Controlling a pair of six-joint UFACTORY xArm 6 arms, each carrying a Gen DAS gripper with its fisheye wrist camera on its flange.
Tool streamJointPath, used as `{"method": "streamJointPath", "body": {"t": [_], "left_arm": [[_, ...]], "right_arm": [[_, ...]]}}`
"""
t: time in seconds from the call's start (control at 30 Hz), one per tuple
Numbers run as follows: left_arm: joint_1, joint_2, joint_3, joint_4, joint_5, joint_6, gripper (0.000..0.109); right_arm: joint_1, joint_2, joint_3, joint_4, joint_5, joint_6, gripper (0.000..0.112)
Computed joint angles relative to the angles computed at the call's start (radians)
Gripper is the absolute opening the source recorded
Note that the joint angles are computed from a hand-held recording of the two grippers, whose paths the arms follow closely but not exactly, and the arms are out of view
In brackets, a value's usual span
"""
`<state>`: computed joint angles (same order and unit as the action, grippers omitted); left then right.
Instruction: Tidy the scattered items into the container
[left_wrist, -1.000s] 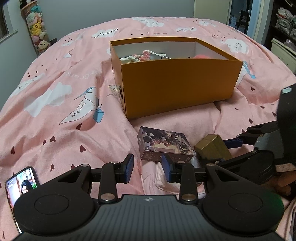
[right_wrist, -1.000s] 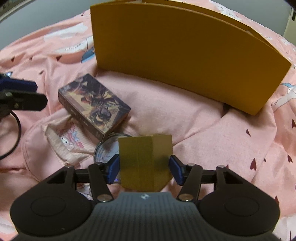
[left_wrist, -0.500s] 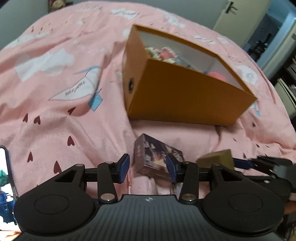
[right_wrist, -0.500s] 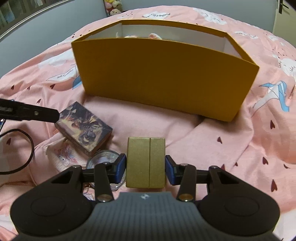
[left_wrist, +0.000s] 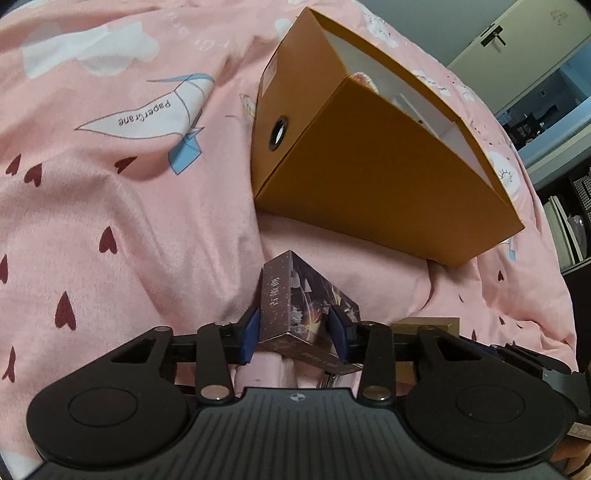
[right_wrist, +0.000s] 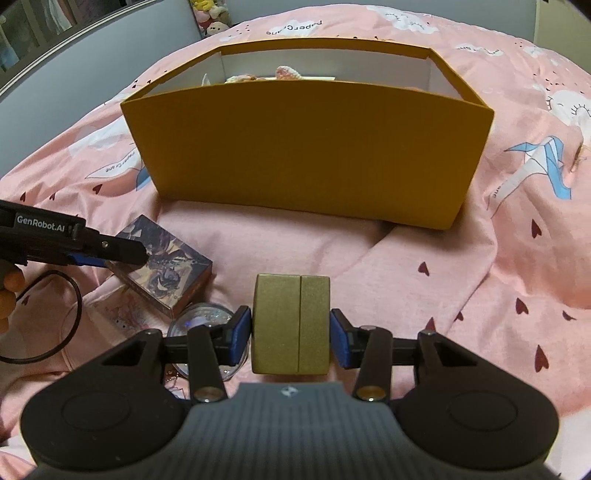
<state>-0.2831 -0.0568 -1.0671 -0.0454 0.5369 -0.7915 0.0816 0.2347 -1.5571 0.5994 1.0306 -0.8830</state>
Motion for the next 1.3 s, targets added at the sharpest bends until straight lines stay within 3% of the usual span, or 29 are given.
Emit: {"method": "streamJointPath", "body": {"t": [0.27,0.47,0.67,0.83,1.3], "left_arm": [[-0.021,-0.019,0.0,0.053,-0.028,-0.035,0.035],[-0.059,0.012,-0.048,0.158,-0.02,-0.058,0.035],[-0.07,0.032,-0.056,0.172,-0.04,-0.067,0.034],[-0.077,0.046,-0.065,0.2,-0.041,-0.08,0.034],[-0.087,0.06,-0.068,0.279,-0.047,-0.128,0.034]], "right_arm": [[-0.019,0.02,-0.033,0.005,0.041,0.034,0.049],[-0.025,0.015,-0.032,-0.005,0.032,0.036,0.049],[-0.032,0.019,-0.038,-0.021,0.017,0.04,0.048],[-0.039,0.048,-0.073,0.0,0.08,0.06,0.043],[-0.028,0.032,-0.009,0.015,0.033,0.045,0.047]]}}
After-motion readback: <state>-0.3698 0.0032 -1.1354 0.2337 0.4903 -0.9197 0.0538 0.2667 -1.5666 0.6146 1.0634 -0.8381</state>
